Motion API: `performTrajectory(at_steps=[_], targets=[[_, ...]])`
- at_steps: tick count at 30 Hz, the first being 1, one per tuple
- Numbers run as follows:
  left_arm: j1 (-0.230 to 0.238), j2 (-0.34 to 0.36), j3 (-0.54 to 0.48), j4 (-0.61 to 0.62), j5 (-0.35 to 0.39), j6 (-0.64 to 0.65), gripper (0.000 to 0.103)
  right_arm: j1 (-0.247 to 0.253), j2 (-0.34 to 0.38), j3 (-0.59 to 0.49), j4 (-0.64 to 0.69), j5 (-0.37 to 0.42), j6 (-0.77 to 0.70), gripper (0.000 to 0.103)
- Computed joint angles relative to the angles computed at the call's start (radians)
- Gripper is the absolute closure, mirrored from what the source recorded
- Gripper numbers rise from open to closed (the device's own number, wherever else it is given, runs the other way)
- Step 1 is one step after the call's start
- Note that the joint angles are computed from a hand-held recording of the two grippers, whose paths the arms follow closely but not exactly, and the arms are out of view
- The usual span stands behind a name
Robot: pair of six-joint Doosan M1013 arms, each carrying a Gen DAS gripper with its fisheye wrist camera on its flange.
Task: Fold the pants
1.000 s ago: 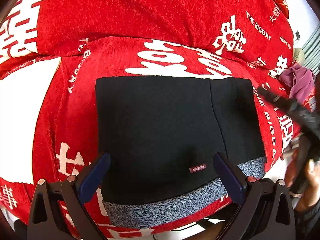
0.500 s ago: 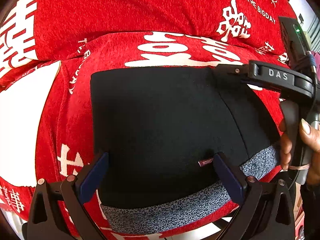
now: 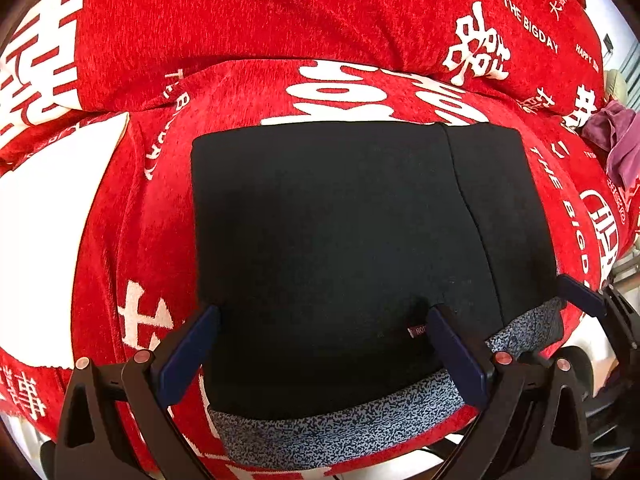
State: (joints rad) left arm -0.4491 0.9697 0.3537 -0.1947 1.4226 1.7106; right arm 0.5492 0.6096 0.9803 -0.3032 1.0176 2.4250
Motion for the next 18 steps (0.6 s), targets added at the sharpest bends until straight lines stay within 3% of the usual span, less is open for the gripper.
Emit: performTrajectory(at_steps=[2,3,4,7,9,11,14,15,18], targets=[[0.003,-0.021,0.03,0.01,-0.016,-0.019,0.0,0.004,0.01,-0.007,-0.017,0.018,-0.009,0.007],[0.008,-0.045,0.071,0.004,-0.048,-0.023,0.0,0.004,0.022,-0.036,-0.008,0.072,-0.01,0.006],[0.015,-0.08,0.13,-0.012,-0.095,-0.016,0.0,0.005,0.019,-0.038,-0.001,0.074,-0.005,0.006],[0.026,-0.13,0.228,-0.037,-0.145,0.003,0.0,0.015,-0.034,0.037,-0.011,-0.079,-0.002,0.004],[0.021,-0.118,0.229,-0.006,-0.107,0.006,0.0,0.016,-0.034,0.049,0.01,-0.087,-0.007,0.002],[0.019,-0.076,0.184,0.004,-0.01,-0.023,0.0,0.004,-0.015,0.042,0.068,-0.039,0.004,0.001],[0.025,-0.057,0.172,-0.028,0.048,-0.062,0.0,-0.024,-0.004,0.07,0.238,-0.02,0.023,0.0],[0.023,-0.073,0.191,-0.015,0.025,-0.055,0.0,-0.027,-0.011,0.085,0.251,-0.036,0.034,0.0],[0.018,-0.143,0.263,0.009,-0.11,0.015,0.0,0.002,-0.061,0.128,0.098,-0.139,0.11,0.0]])
